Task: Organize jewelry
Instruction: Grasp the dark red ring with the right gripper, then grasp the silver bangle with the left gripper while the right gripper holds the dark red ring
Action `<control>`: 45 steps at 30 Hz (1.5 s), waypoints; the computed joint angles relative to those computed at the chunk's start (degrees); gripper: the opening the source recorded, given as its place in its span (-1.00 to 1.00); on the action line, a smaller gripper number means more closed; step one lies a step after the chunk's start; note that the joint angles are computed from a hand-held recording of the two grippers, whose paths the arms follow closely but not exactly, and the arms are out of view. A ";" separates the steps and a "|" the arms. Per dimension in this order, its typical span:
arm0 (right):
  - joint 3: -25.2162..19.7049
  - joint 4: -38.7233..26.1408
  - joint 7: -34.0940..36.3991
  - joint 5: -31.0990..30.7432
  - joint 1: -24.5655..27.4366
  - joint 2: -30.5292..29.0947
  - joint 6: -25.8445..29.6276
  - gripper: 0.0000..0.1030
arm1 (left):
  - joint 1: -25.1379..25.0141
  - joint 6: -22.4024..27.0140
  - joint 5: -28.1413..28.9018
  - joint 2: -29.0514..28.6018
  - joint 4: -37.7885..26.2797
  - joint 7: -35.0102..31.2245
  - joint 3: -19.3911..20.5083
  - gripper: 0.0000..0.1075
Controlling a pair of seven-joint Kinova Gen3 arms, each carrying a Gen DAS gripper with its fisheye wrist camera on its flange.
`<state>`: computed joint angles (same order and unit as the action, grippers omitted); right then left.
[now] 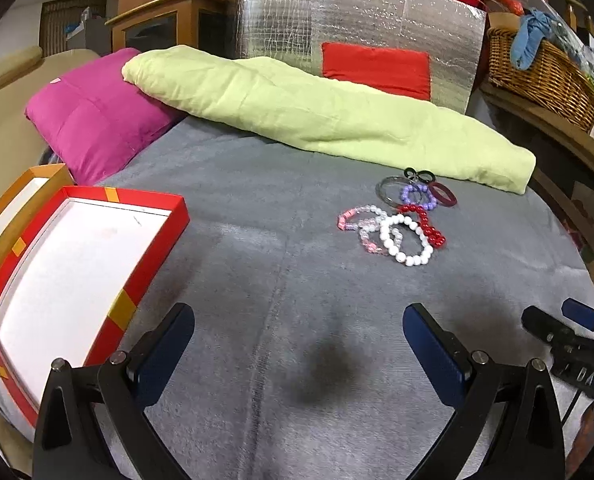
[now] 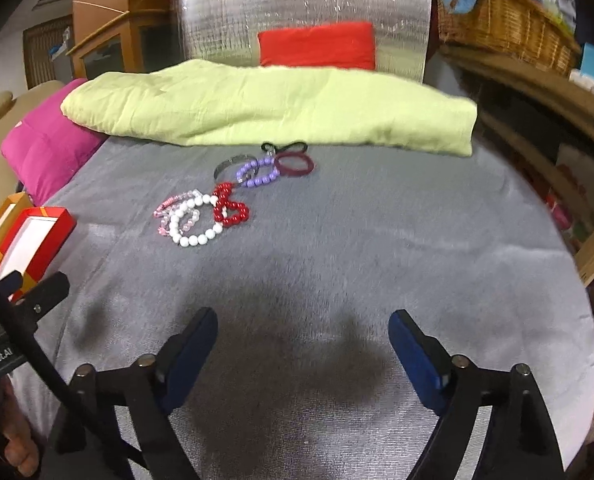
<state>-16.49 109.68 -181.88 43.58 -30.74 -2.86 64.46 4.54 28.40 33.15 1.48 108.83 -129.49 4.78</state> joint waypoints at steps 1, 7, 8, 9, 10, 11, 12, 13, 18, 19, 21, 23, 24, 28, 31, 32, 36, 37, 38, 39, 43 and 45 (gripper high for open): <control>-0.27 -0.26 1.00 -0.76 1.65 -0.12 -0.67 0.64 | 0.28 -0.11 0.86 0.47 -0.10 -0.99 -0.69 0.92; -0.75 -4.35 14.58 -10.70 17.55 1.06 -9.81 0.34 | -0.78 5.55 -3.60 2.04 -3.77 3.60 0.06 0.92; -0.76 -5.91 16.91 -12.34 20.20 2.32 -10.67 0.26 | -0.63 5.84 -3.71 2.15 -3.98 3.65 -0.13 0.92; -0.85 -7.61 19.24 -14.20 22.86 3.73 -11.45 0.19 | -1.15 5.85 -2.88 2.25 -3.97 3.00 0.21 0.92; -0.81 -9.79 21.57 -16.28 25.51 5.57 -12.15 0.15 | -1.67 6.41 -2.81 2.58 -4.34 3.07 0.73 0.92; -0.81 -11.60 23.90 -17.93 27.36 6.93 -12.14 0.11 | -1.13 6.97 -3.67 2.77 -4.76 3.78 0.29 0.92; -0.01 -14.10 26.23 -19.22 28.14 8.82 -11.26 0.11 | -1.11 7.58 -4.23 3.08 -5.21 4.41 0.37 0.92; 1.73 -16.04 28.56 -20.87 27.87 10.19 -10.77 0.11 | -1.13 8.11 -4.35 3.45 -5.61 4.67 0.49 0.92; 14.98 -25.10 37.98 -30.25 22.71 17.05 -8.92 -0.25 | -1.63 9.68 -3.47 4.47 -6.45 3.94 1.03 0.92; 16.63 -26.72 39.53 -32.18 22.35 18.36 -8.37 -0.30 | -1.75 10.11 -3.12 4.65 -6.59 3.60 1.17 0.92; 18.09 -29.31 40.77 -33.28 21.95 20.57 -7.03 -0.34 | -1.87 10.47 -2.47 4.88 -6.64 3.05 1.40 0.92; 17.97 -31.52 41.71 -33.67 22.33 22.86 -5.36 -0.36 | -1.89 10.54 -2.37 5.03 -6.74 2.75 1.49 0.92; 17.72 -31.95 42.82 -34.73 22.91 23.67 -5.40 -0.47 | -1.88 10.71 -2.55 5.10 -6.86 2.88 1.46 0.92; 18.43 -30.56 44.78 -34.53 21.84 23.84 -6.34 -0.91 | -1.77 10.25 -2.81 5.23 -6.74 3.53 1.49 0.92; 21.25 -23.49 43.25 -31.65 17.80 19.80 -11.49 -0.92 | -1.62 9.37 -2.75 5.06 -6.15 3.50 1.66 0.92; 21.11 -20.83 41.78 -30.65 16.90 17.82 -12.64 -0.92 | -1.51 9.06 -2.87 4.96 -5.95 3.55 1.70 0.92; 14.40 -10.21 33.00 -24.03 16.92 9.56 -15.96 -0.92 | -1.18 7.17 -2.96 4.34 -4.80 3.21 1.78 0.92; 11.76 -7.56 30.67 -22.47 17.35 7.41 -16.27 -0.92 | -0.92 6.50 -3.43 4.18 -4.53 3.60 1.76 0.92; 9.81 -4.90 28.34 -21.01 17.70 5.19 -17.51 -0.92 | -0.54 6.06 -4.39 4.16 -4.48 4.41 1.74 0.92; 7.86 -2.25 26.07 -20.48 17.71 2.99 -18.31 -0.92 | 0.23 6.48 -6.10 4.39 -5.06 5.95 1.42 0.92; 8.39 6.92 21.44 -21.35 14.10 -3.97 -25.21 -0.91 | 2.05 10.51 -10.45 6.48 -10.55 11.47 1.69 0.92; 6.85 9.30 20.08 -21.48 15.28 -4.82 -28.17 -0.91 | 3.63 12.91 -14.46 9.18 -15.71 15.45 2.75 0.92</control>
<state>-9.63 118.98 -161.80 22.10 -15.46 -7.68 36.29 8.16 41.32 18.70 10.66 93.12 -114.04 7.53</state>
